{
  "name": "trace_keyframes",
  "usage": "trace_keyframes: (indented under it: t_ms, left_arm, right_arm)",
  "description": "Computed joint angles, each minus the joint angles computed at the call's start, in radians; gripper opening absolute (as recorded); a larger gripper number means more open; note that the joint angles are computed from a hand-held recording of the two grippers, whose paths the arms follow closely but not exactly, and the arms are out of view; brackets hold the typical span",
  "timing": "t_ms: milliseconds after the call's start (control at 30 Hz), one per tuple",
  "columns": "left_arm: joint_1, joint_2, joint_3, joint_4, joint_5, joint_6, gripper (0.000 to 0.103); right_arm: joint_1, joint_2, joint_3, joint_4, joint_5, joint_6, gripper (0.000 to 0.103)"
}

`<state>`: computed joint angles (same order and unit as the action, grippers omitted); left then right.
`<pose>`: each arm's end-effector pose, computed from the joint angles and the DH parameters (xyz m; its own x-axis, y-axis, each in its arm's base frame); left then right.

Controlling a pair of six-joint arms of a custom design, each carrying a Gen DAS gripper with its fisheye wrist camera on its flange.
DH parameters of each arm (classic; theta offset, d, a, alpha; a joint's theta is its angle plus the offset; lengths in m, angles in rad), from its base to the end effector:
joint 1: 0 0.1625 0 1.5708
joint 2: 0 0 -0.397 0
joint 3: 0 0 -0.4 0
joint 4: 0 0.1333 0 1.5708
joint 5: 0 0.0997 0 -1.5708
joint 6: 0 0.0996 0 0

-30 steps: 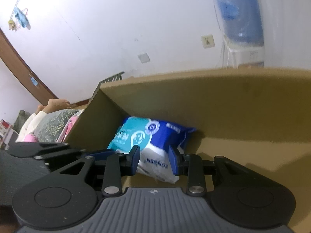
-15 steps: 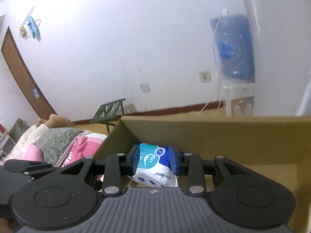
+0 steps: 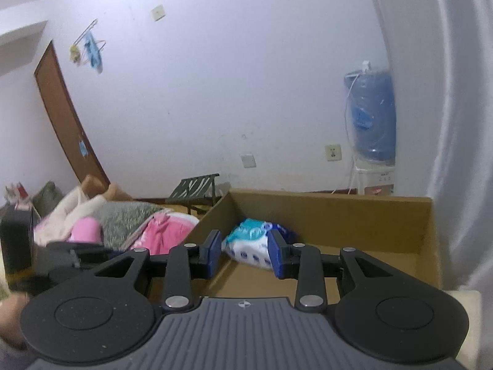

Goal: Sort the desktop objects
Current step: 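Open both grippers and release the wet-wipes pack in the box, then withdraw both tools from the box toward the pink book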

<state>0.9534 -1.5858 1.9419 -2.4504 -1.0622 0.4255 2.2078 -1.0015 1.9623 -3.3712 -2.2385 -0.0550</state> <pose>-0.1405 -0.5120 0.3945 -0.5701 0.5713 -0.5905 0.8088 0.5164 -0.2813 0.3954 -0.4140 0.1910 -0.8822 -0.1259 0.4538 -0.4463 0.5307 -0.7205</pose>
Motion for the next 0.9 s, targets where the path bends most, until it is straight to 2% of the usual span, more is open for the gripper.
trace_keyframes:
  t_ms: [167, 300, 400, 733, 900]
  left_arm:
    - [0.013, -0.095, 0.061, -0.015, -0.068, 0.013, 0.029]
    - [0.044, -0.165, 0.105, -0.012, -0.156, -0.001, 0.029]
    - [0.068, -0.211, 0.137, -0.007, -0.218, -0.014, 0.029]
    - [0.123, -0.362, 0.238, 0.029, -0.342, -0.053, 0.031]
    - [0.135, -0.420, 0.274, 0.049, -0.383, -0.061, 0.031]
  right_arm:
    - [0.051, -0.053, 0.105, -0.032, -0.021, 0.043, 0.037]
    - [0.069, -0.082, 0.181, -0.065, -0.015, 0.084, 0.037]
    - [0.089, -0.080, 0.225, -0.087, -0.040, 0.107, 0.037]
    - [0.113, -0.082, 0.359, -0.193, -0.031, 0.218, 0.037]
    - [0.111, -0.083, 0.388, -0.215, -0.022, 0.236, 0.037]
